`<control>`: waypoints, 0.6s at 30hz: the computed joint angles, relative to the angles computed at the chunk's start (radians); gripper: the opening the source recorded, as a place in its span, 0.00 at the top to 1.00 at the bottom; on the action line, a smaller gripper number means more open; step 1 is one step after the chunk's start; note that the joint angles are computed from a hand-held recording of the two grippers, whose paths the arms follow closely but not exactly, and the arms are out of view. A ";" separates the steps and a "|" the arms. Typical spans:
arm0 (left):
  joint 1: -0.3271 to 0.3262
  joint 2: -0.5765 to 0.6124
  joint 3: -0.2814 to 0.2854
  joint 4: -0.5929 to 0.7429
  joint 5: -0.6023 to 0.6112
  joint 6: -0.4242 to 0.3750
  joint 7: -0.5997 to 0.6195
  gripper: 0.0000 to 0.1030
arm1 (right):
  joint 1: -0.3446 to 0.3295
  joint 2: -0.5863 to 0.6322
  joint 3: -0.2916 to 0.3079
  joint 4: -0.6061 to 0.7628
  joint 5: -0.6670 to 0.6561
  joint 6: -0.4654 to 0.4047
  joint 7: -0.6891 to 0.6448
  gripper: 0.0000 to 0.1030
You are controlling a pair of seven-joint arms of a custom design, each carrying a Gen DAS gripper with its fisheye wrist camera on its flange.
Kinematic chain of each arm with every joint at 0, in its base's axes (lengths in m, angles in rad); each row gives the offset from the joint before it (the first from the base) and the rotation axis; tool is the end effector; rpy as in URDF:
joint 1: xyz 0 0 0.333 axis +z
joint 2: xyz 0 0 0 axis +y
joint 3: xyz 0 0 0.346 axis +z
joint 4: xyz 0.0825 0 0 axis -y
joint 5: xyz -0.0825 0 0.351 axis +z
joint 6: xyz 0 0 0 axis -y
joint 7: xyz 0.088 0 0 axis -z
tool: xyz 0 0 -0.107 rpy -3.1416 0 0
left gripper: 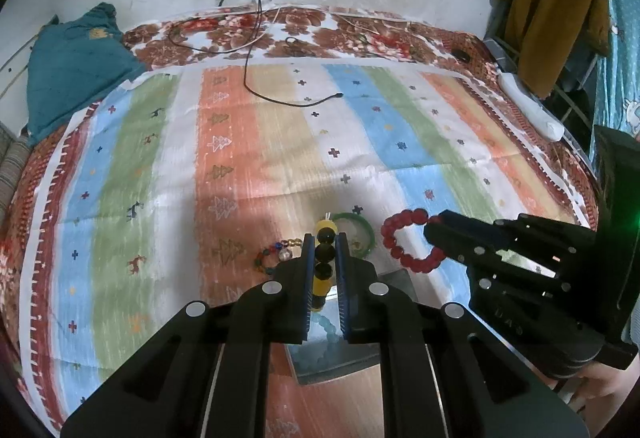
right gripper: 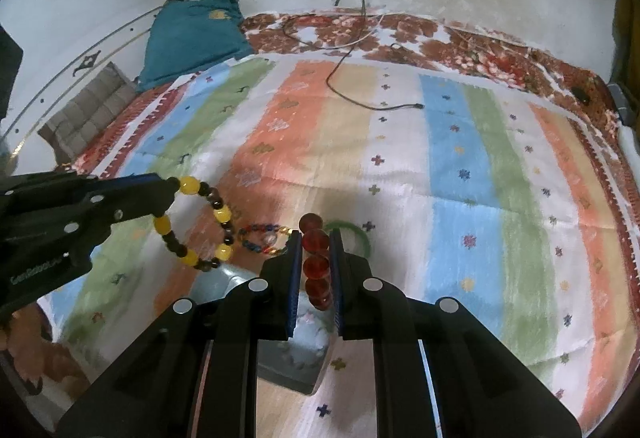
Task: Organize jewelry
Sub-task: 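Lift both held bracelets and carry them over the silver tin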
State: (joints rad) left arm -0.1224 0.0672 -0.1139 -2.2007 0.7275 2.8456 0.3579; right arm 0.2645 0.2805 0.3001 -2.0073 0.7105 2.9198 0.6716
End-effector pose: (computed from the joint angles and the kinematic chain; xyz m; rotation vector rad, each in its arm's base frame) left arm 0.5278 -0.1622 0.4592 -2.1443 1.5162 -0.7102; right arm 0.5506 0.2827 0.4322 -2.2419 0.9395 -0.2817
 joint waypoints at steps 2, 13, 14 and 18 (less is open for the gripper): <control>-0.003 -0.008 0.000 -0.011 0.016 0.005 -0.017 0.91 | -0.008 -0.009 0.009 -0.012 0.017 -0.004 -0.015 0.86; -0.001 -0.050 -0.030 -0.061 0.070 -0.007 -0.088 0.91 | 0.013 -0.063 -0.001 -0.075 0.131 -0.004 -0.125 0.86; 0.000 -0.054 -0.032 -0.066 0.075 -0.006 -0.095 0.91 | 0.015 -0.068 -0.003 -0.081 0.142 -0.005 -0.134 0.86; 0.002 -0.062 -0.041 -0.077 0.091 -0.006 -0.116 0.91 | 0.029 -0.086 -0.016 -0.102 0.178 -0.009 -0.166 0.86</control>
